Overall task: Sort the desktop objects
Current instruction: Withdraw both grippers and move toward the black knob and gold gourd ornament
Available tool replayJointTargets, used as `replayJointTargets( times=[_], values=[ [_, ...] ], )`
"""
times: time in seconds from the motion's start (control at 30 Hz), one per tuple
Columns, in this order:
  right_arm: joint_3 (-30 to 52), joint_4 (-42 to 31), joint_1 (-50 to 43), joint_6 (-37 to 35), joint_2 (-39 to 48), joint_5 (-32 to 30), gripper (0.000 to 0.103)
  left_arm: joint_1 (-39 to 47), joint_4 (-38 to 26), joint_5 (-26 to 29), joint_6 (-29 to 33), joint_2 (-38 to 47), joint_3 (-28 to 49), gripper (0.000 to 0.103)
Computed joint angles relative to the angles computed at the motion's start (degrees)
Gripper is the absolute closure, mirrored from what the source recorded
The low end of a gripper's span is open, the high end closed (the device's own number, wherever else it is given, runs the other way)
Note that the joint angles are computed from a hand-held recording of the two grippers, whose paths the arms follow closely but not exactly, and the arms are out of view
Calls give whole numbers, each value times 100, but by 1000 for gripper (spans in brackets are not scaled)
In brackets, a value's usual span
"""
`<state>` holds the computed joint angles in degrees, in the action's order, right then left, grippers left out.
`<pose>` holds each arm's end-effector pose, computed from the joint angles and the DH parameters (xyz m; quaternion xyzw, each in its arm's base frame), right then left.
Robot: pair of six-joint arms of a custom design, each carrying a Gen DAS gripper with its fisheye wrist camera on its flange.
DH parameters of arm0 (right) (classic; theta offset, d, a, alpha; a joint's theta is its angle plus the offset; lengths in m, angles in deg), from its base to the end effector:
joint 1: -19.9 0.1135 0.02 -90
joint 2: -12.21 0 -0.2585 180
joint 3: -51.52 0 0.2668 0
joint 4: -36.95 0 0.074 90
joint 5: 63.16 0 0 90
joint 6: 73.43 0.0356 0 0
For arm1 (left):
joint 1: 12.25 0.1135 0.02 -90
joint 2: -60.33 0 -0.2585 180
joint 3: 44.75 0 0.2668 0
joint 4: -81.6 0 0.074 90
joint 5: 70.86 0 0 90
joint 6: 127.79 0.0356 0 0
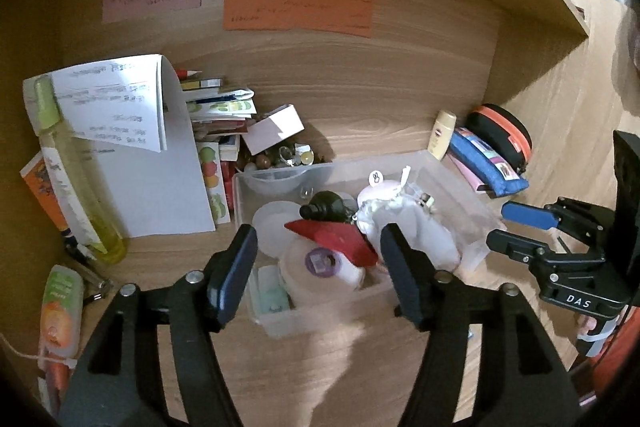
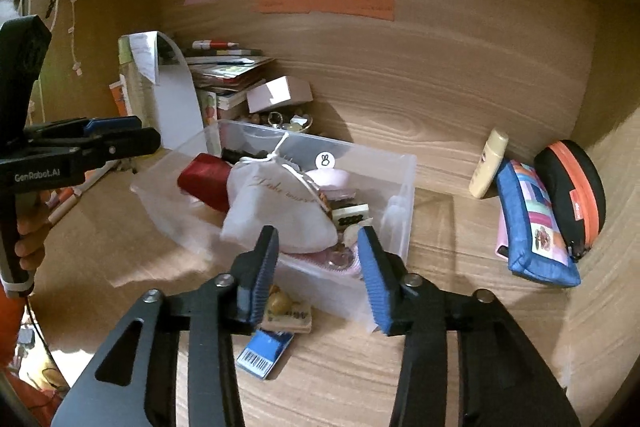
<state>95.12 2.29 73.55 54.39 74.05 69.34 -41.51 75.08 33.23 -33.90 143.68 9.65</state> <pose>0.1449 0.1564 0.1779 -0.0075 0.8910 -0.0275 0.4530 0.2679 -0.1600 0.1781 0.3055 0.8295 -0.2062 0.4196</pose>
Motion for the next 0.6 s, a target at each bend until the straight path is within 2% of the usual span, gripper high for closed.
replayJointTargets(
  times=[0.13,0.3,0.6],
  values=[
    [-37,-40,272,246,83,47,64,-60,104,-115,31,-256,-314,28],
    [-139,95,463,508,359,-54,64,-85,125,-136,64,-445,-597,25],
    [-274,924,-66,425,1207,-1021,64,-43,259,8,109,-297,-931,25]
  ],
)
